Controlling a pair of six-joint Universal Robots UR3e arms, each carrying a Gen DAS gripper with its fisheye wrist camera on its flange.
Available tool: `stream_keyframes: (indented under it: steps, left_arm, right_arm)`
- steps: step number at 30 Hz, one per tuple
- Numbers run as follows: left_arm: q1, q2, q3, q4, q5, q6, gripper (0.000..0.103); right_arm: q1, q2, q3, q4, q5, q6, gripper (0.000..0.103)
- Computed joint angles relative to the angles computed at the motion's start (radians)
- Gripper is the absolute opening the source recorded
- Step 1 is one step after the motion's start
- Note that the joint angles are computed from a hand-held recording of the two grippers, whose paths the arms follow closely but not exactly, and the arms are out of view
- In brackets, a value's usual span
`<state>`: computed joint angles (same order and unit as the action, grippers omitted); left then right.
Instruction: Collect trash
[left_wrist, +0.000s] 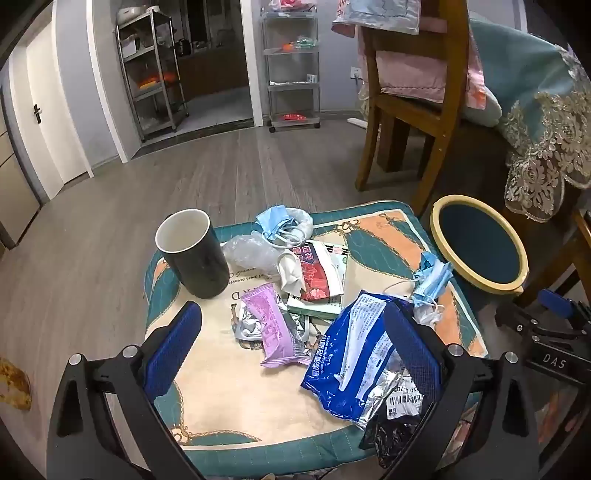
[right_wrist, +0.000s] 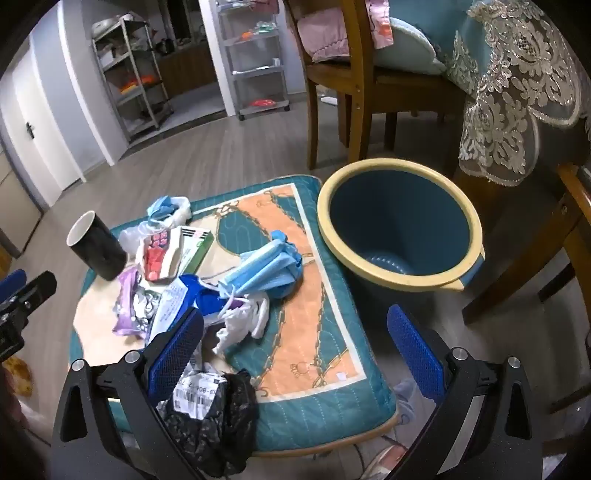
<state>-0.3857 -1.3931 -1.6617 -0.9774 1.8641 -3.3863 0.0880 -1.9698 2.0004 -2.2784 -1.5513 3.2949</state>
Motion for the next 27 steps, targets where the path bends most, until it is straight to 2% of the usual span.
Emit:
stream_keyframes:
  steps: [2,5,11,27]
  left_arm:
    - [0.001,0.011,-0.028,0.044,-0.003,0.008,0.097]
    - [0.003,0.016,-0.032,0.041,0.001,0.006,0.097]
    - [0.012,0.023,-0.018,0.020,-0.007,0.004,0.097]
    - [0.017,0.030,-0.039,0.032,-0.007,0.010,0.097]
  right_arm:
    - [-0.016,-0.008,0.007,0.001,0.029,0.009,0.099]
    - [-0.036,-0.034,0.010,0.019,0.049,-0.010,0.099]
    - [-0.002,-0.017,-0.001,0.002,0.003,-0.016,0.099]
    - [-0.016,-0.026,0.006,0.003,0.018,-0.029,0.099]
